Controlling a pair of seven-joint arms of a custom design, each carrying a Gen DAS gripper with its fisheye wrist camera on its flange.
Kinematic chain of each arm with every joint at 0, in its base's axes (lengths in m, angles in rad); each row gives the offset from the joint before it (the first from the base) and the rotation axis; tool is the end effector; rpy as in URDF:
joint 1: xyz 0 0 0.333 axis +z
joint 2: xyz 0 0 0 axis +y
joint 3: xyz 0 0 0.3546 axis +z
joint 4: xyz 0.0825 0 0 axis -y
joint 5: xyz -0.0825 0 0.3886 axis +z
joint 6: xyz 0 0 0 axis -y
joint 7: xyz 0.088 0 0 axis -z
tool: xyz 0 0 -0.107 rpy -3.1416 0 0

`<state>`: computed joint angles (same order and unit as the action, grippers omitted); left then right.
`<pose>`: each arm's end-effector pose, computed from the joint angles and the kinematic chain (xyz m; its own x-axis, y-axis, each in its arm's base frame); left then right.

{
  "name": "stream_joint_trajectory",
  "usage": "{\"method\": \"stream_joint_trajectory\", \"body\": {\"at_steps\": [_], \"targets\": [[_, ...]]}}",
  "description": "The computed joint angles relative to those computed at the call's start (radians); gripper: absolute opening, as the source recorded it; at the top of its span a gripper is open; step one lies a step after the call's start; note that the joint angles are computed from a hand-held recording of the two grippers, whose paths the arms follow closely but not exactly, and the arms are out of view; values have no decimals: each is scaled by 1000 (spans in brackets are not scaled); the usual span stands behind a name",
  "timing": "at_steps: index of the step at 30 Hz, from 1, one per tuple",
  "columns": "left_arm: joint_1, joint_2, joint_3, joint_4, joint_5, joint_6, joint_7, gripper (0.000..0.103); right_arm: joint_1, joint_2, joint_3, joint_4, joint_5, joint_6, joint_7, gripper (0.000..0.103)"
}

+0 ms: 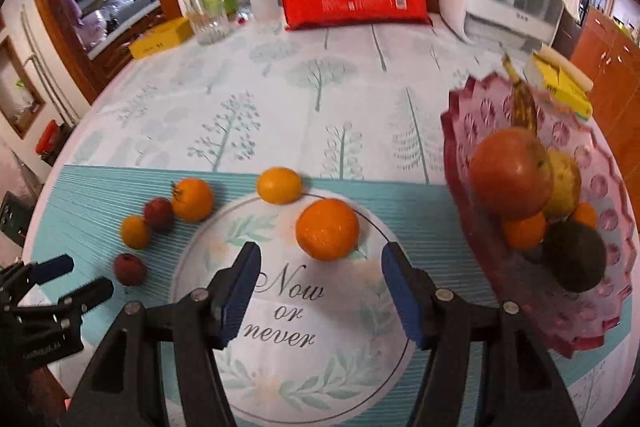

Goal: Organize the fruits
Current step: 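Grasp a lychee with the left gripper while the right gripper grasps a large orange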

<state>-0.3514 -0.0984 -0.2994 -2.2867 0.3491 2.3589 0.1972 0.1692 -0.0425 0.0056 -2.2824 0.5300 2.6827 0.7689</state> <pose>0.4131 -0.3121 0.4442 0.4633 -0.8841 0.0615 -0.8287 -0.4568 -0.3234 0.5405 0.0793 0.4521 0.5317 -0.8461 -0.0369 -0.7353 -0.4396 -0.5157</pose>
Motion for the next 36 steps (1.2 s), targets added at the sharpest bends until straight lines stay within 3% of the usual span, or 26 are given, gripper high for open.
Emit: {"method": "stream_joint_trajectory", "body": {"at_steps": [6,11,13,15,19,23,25,36], "targets": [[4,37,12,-18,-42,99,25,77,-4,58,4,25,-16,17,57,63],[12,42,13,-33,-17,149,-28,77,-8,98,11,54,-17,15,77,63],[15,43,15,-38,-13,162,-40,73,-9,113,15,66,-18,14,80,63],[18,46,18,-43,-14,176,-46,63,-9,125,17,74,-26,17,88,63],[21,48,17,-44,2,181,-61,47,-12,152,21,98,-35,2,95,63],[23,54,20,-43,7,194,-65,34,-19,167,27,113,-26,-22,82,52],[23,58,19,-37,12,189,-70,34,-23,165,34,111,2,-22,48,45],[11,63,13,-12,8,145,-51,32,-29,140,32,90,53,-49,-32,44]]}}
